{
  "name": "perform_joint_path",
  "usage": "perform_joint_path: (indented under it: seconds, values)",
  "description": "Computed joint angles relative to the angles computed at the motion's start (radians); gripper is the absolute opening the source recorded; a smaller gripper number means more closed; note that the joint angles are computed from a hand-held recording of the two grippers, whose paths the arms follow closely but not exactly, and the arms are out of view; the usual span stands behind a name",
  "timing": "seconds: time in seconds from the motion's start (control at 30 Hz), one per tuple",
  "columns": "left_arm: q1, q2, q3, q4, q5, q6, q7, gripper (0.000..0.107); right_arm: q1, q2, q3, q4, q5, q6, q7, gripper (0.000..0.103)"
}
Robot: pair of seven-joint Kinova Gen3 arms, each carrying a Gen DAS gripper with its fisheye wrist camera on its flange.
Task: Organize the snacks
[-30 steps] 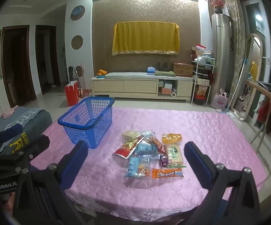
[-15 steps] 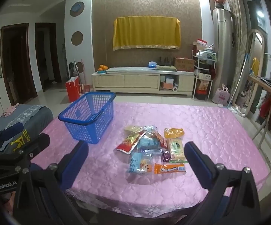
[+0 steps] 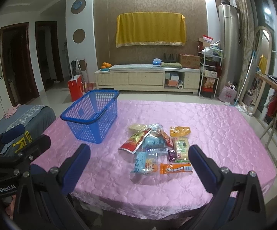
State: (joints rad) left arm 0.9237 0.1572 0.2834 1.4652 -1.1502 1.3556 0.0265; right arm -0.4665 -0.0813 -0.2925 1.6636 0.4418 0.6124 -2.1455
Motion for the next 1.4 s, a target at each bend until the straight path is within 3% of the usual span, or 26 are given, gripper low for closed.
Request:
perform_joint_path:
  seconds: [1.4]
  values:
    - [-0.015, -0.015, 0.009, -0.001, 0.024, -0.019, -0.02, 0.103, -0.007, 0.008, 0.016, -0.028, -0.061, 0.04, 0.057, 0.103]
